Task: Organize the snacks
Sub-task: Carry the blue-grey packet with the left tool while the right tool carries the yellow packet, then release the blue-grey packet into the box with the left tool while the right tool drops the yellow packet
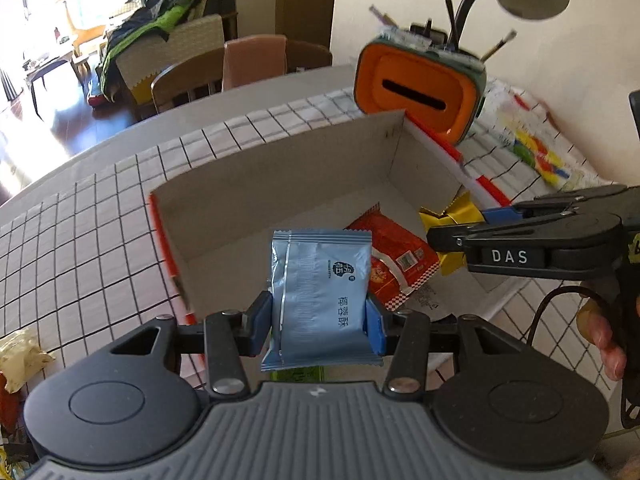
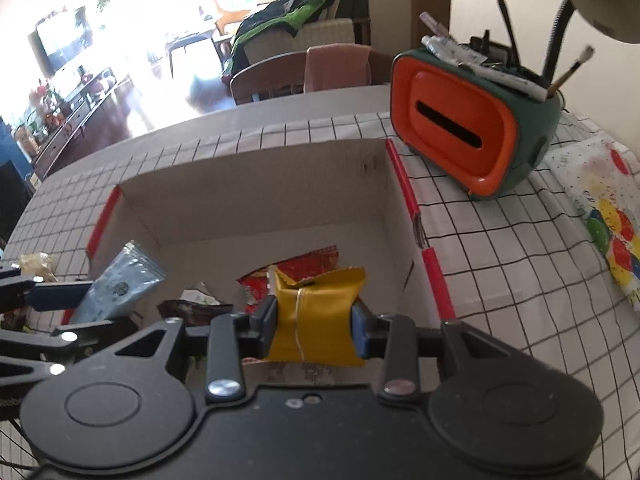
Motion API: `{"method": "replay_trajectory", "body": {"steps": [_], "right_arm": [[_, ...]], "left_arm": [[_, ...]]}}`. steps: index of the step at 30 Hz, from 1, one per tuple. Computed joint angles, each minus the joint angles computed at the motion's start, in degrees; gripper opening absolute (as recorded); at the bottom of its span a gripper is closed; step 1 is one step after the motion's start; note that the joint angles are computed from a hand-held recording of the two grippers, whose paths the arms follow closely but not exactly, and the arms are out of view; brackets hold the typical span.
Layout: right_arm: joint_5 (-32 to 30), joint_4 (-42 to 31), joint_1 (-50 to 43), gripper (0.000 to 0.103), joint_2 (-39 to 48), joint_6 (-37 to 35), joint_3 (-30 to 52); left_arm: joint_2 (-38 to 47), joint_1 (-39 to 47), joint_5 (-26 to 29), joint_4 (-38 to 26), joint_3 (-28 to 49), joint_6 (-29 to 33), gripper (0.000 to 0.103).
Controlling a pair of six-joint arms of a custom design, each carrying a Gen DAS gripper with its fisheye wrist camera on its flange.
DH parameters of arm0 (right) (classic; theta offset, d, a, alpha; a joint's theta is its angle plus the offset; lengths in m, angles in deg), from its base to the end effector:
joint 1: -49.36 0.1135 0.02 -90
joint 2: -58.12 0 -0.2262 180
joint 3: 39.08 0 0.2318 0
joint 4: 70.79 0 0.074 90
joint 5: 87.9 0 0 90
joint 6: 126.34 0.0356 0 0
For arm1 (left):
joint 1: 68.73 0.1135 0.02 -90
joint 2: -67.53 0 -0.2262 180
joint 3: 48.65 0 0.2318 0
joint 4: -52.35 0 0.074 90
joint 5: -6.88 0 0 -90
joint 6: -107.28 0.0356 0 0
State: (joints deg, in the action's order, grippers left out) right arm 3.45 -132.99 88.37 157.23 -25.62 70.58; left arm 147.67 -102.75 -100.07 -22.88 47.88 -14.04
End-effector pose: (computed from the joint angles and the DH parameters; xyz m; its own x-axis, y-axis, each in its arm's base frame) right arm 0.2738 0.2207 0.2933 -0.7137 -0.3388 -0.6131 -0.4938 0.8641 0.0973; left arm 0.2209 -0.1366 0.3093 -0.8191 -0.0470 -0.5717 -0.0183 0.9983 -0.0558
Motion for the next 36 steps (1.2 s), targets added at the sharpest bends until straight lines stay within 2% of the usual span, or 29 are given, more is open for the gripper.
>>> {"method": "replay_trajectory", "body": {"steps": [9, 19, 30, 36], "right_arm": [[-4.4, -0.3, -0.8, 0.037, 8.3, -2.7, 4.8], [-6.8, -1.7, -1.6, 0.037, 9.6, -4.6, 6.0], [-10.1, -0.5, -3.2, 0.038, 1.2, -3.7, 0.2], [-8.9, 0.5, -1.1, 0.04, -4.1, -2.5, -2.1]], "left_arm": [[8.7, 2.1, 0.8, -1.6, 4.8, 1.3, 0.047], [11.2, 3.9, 2.9, -2.8, 5.4, 0.6, 0.047], [2.2, 3.2, 2.3, -1.4, -0.2, -2.9, 0.057], [-3.9, 2.7, 0.4, -2.7, -2.0, -4.4, 0.058]]}}
